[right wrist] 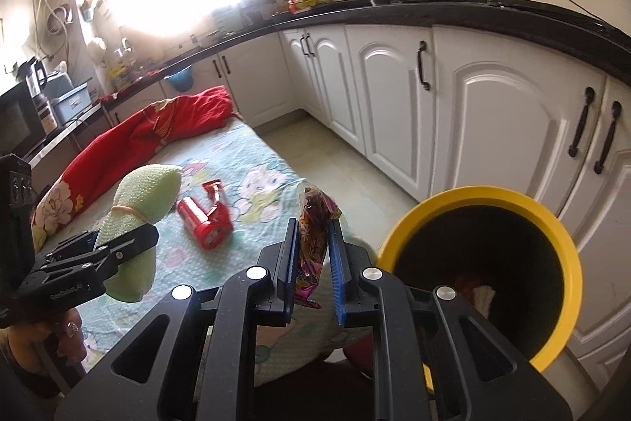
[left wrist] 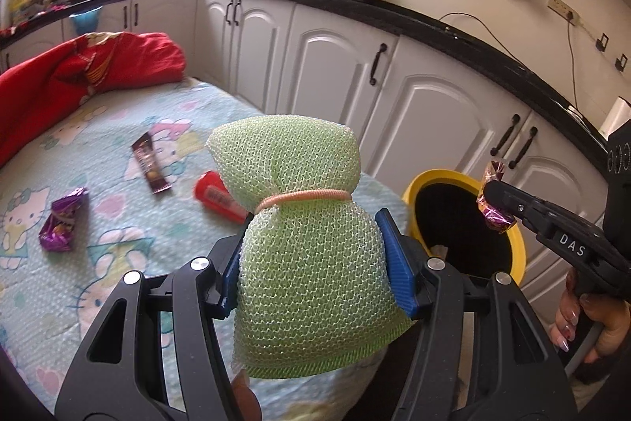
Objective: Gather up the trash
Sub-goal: 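Carry the green scrubber and candy wrapper over the yellow-rimmed bin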
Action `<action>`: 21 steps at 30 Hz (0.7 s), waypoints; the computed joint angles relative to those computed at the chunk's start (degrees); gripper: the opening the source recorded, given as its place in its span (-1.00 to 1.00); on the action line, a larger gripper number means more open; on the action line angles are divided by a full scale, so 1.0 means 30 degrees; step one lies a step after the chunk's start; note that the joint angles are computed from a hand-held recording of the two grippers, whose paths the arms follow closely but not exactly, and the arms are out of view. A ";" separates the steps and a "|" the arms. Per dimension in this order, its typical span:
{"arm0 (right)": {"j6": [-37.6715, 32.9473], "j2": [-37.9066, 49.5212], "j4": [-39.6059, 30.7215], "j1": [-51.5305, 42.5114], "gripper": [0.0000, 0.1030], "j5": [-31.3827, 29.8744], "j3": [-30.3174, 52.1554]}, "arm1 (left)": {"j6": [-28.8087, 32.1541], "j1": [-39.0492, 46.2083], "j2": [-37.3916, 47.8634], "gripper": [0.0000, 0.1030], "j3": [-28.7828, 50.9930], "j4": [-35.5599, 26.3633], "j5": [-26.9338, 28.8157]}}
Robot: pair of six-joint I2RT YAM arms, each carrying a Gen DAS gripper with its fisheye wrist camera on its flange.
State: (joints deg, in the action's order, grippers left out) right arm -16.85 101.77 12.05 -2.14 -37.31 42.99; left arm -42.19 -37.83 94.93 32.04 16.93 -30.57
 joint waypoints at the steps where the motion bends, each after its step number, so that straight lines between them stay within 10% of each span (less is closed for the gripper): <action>1: -0.0059 0.0033 -0.0034 -0.0208 -0.71 -0.0060 0.0050 | 0.0122 -0.0080 0.0185 -0.01 0.0299 -0.0019 -0.0010; 21: -0.0627 0.1330 0.0043 -0.3693 -0.71 -0.0377 0.1266 | 0.1907 -0.0872 0.3401 -0.01 0.5167 -0.0198 0.0674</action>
